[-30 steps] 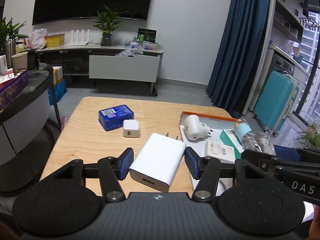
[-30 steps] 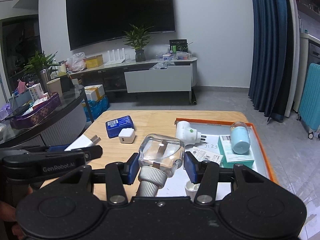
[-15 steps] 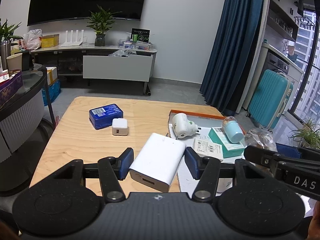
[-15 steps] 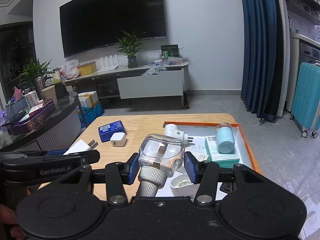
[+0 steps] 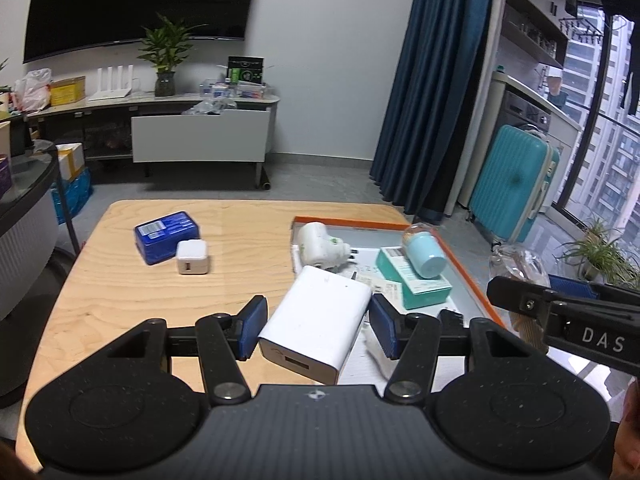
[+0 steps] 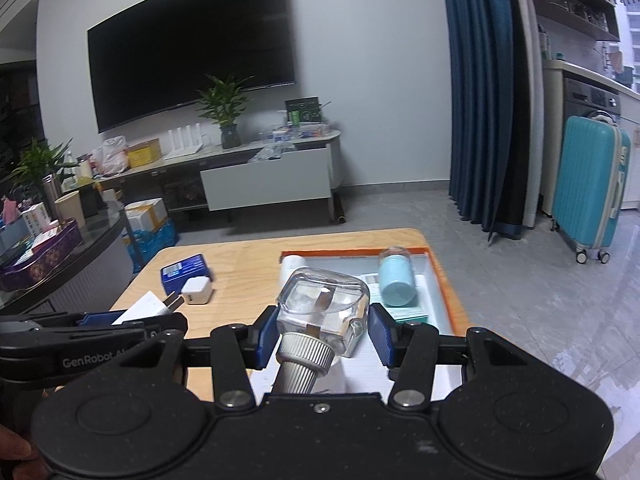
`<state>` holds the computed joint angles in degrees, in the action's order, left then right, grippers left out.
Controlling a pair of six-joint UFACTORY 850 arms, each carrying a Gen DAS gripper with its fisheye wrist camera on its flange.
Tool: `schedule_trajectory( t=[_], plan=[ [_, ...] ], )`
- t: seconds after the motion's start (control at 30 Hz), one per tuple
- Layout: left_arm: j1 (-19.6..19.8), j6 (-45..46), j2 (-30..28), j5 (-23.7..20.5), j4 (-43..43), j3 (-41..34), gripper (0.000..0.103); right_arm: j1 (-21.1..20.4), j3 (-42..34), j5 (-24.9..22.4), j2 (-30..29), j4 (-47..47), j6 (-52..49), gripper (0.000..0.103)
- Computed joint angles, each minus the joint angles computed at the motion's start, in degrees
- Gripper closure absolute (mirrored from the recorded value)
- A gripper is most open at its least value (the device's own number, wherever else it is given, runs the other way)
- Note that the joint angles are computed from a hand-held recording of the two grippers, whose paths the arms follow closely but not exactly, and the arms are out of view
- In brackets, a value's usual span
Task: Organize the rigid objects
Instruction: 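Lower the white charger into the lid while the right tool lowers the glass bottle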
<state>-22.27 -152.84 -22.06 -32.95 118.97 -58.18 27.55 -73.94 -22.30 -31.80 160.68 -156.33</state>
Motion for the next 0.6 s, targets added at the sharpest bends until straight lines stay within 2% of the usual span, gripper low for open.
schedule_trajectory(
  t=[0.6],
  plan=[
    [-0.82,-1.61,-4.1,3.72,5.31,-5.2,0.046,-2.22,0.93,-0.17,0.11,7.09,-5.1,0.044]
  ],
)
